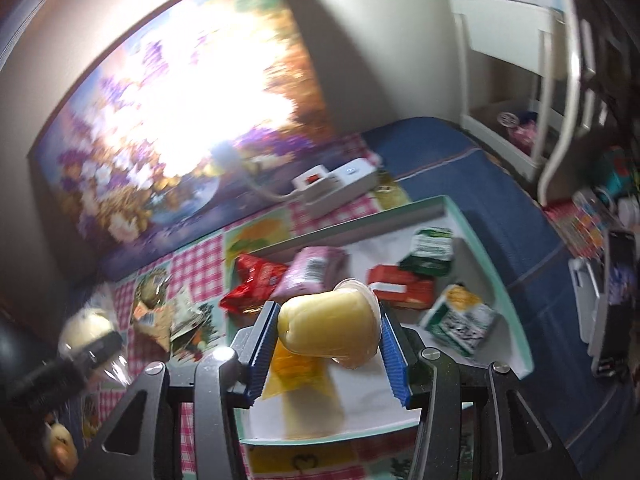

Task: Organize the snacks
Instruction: 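Lift the jelly cup and bun and carry both over the white tray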

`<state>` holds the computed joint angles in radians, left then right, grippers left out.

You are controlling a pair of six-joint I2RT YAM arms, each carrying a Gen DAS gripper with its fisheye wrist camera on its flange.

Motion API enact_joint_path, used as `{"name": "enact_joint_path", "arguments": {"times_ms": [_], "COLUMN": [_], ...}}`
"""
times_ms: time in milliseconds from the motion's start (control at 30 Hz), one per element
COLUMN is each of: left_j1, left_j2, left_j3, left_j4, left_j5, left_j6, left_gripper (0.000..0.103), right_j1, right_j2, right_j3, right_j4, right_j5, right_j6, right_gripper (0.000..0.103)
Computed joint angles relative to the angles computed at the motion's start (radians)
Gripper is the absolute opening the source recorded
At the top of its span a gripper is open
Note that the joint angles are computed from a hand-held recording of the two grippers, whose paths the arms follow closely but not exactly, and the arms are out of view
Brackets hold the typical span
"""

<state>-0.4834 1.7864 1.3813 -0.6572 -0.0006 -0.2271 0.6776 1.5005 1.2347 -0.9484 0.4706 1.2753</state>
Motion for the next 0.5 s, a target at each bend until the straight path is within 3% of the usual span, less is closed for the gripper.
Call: {"name": "enact_joint_path", "arguments": {"times_ms": [233, 500], "left_j1": [-0.118, -0.156], "left_j2": [0.064, 0.171], "left_j3": [0.032, 0.060], "left_j4": [-0.014, -0.044], "left_j5": [0.000, -0.019], "left_j6": [-0.001, -0.013], "left_gripper": [0.067, 0.067], "right_j1": [-0.029, -0.074], "right_j2": [-0.094, -0.088], "right_j3": [-0.079, -0.186], "right_j4": [-0.045, 0.046], "right_j5": [0.008, -0.103], "right_j6": [0.063, 0.055], "right_gripper": [0.052, 0.052]}}
